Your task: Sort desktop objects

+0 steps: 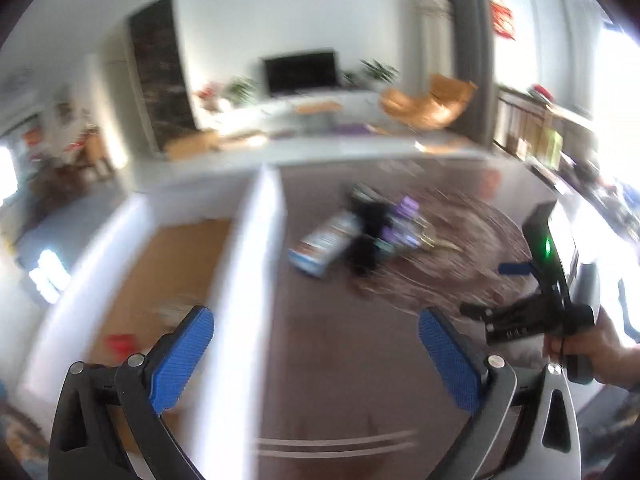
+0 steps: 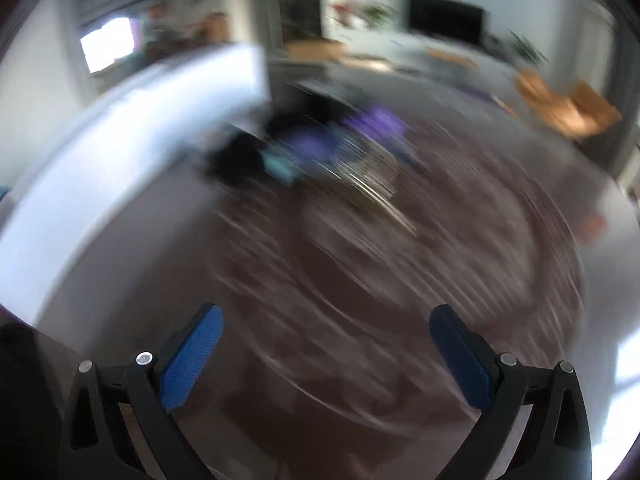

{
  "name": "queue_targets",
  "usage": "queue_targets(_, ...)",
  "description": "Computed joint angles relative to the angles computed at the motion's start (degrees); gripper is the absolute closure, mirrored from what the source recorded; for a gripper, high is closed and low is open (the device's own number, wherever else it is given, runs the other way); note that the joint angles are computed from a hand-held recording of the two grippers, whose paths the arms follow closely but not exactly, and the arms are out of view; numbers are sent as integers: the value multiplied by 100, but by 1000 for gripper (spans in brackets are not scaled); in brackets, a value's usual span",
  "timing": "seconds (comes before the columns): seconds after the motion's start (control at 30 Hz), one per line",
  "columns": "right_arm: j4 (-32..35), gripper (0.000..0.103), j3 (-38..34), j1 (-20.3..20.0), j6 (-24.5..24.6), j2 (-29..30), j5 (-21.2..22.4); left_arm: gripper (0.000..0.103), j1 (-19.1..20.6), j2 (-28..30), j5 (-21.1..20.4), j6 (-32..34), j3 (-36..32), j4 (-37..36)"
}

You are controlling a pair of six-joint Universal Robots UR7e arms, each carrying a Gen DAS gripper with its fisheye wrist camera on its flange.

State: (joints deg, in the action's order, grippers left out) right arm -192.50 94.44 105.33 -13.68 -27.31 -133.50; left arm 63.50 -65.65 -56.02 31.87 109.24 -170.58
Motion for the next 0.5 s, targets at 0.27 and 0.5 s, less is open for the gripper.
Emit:
queue_targets(0.27, -749, 0, 618, -262, 105, -271, -222, 0, 408, 1421, 371, -731, -549, 281)
queue_targets(0.5, -562, 0, 471, -133, 128, -162, -503, 0, 558, 1630, 284, -983, -793, 406)
